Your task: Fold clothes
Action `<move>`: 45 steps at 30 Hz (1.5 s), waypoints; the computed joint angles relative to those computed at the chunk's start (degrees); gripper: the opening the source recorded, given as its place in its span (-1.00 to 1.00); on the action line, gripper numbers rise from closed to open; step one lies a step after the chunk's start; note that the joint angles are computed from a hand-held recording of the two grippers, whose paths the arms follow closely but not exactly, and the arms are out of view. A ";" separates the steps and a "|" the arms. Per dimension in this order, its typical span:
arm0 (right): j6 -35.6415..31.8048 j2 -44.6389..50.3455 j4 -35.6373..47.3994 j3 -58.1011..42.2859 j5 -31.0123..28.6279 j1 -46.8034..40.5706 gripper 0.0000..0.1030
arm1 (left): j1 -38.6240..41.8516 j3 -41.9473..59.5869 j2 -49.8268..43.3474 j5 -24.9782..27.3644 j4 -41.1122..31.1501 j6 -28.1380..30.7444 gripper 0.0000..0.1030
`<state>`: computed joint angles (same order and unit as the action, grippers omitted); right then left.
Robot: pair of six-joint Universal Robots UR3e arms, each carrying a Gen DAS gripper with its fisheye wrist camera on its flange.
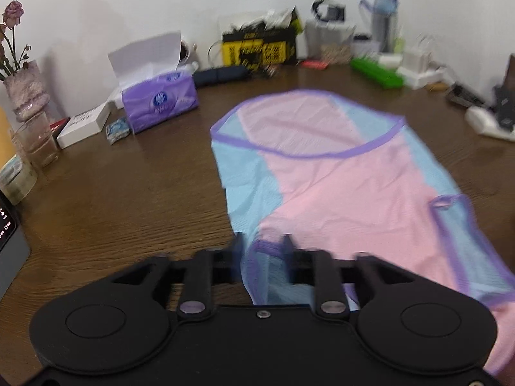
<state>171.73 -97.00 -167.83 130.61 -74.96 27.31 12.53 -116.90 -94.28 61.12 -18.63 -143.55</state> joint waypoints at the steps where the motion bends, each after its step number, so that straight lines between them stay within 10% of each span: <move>1: 2.16 -0.60 -4.12 1.88 -1.38 -0.14 0.49 | 1.92 -2.62 3.15 -2.81 -0.52 2.19 0.14; 6: 9.14 11.26 -14.19 -5.90 -25.24 7.72 0.41 | 1.63 -10.94 12.82 -7.51 -2.04 11.37 0.18; 10: 5.58 24.69 -6.22 -22.48 -37.80 13.12 -0.20 | -4.31 -11.06 13.70 -6.15 -0.36 13.18 0.18; 26: 16.83 23.48 -19.58 -12.06 -30.74 17.91 -0.22 | -29.54 67.89 -40.60 14.48 -27.63 -4.59 0.17; 38: 12.93 23.11 -27.69 -6.98 -40.49 26.50 -0.18 | -14.04 13.21 -5.67 -0.90 -3.67 4.48 0.16; 45: 18.65 23.70 -26.52 -6.38 -38.78 26.46 -0.18 | 6.51 -15.14 25.45 -9.45 -19.85 24.20 0.16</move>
<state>190.39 -73.30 -194.34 124.23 -113.74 53.77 19.04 -132.03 -68.83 51.67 -38.48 -119.34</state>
